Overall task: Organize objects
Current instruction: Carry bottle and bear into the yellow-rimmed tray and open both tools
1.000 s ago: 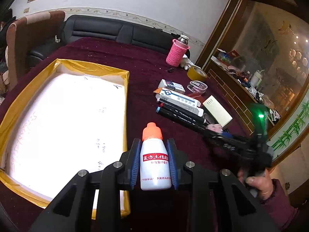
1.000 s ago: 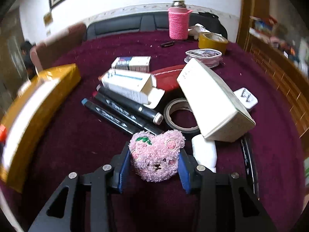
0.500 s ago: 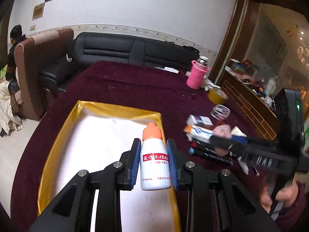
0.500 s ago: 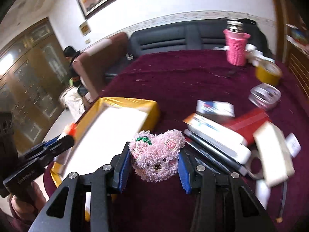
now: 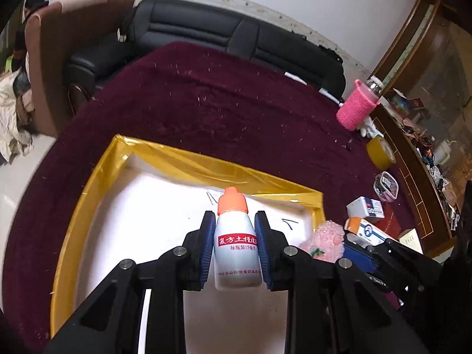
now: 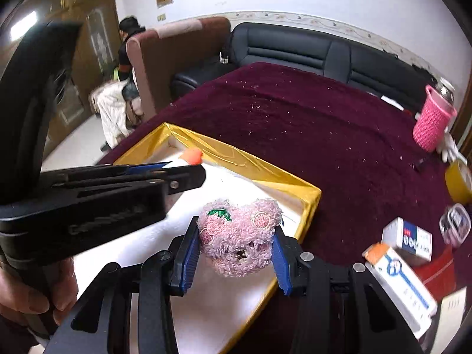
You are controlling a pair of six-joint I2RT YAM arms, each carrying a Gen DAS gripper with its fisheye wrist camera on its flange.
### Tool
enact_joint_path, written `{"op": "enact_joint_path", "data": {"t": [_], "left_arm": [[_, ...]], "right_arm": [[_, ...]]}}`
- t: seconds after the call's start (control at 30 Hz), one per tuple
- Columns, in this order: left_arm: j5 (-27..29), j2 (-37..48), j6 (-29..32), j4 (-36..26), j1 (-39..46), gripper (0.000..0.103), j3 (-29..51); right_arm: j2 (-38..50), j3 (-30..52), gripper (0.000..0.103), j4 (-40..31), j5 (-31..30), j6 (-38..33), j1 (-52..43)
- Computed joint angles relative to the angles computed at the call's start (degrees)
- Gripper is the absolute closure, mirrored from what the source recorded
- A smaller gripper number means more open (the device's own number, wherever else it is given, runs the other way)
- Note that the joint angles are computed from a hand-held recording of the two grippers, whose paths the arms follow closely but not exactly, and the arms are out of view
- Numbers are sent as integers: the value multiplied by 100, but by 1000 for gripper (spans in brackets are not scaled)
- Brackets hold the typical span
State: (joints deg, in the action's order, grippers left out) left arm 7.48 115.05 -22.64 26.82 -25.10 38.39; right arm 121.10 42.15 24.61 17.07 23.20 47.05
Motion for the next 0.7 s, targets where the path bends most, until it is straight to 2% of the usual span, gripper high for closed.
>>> {"op": "enact_joint_path", "data": {"t": [0.17,0.3,0.33,0.4,0.43,0.47,0.53,0.6,0.7], "left_arm": [[67,463,-55,-36,25,77,313],[72,505,-95,8,32,77,326],[55,486,-104,17,28,74,320],[51,423,-129,83,33,58,264],[33,360,-178,156,31,44,193],[50,325,-195,230,61,40,137],[118,176,-261,309,106,39,3],[151,-55,-394,304,139,38,-169],[76,-533,-541,323,92,29,-545]], "right_arm": [[428,334,55,-77,98,-151,-73],[602,494,52,-137,159,-202,-137],[635,545,51,-178,232,-213,-147],[664,556,47,-177,371,-206,-157],[609,506,46,-158,341,-223,-179],[528,456,41,-191,335,-208,-202],[248,211,36,-85,261,-163,-250],[-83,-72,24,31,354,-82,-247],[-909,-773,17,218,475,46,-261]]}}
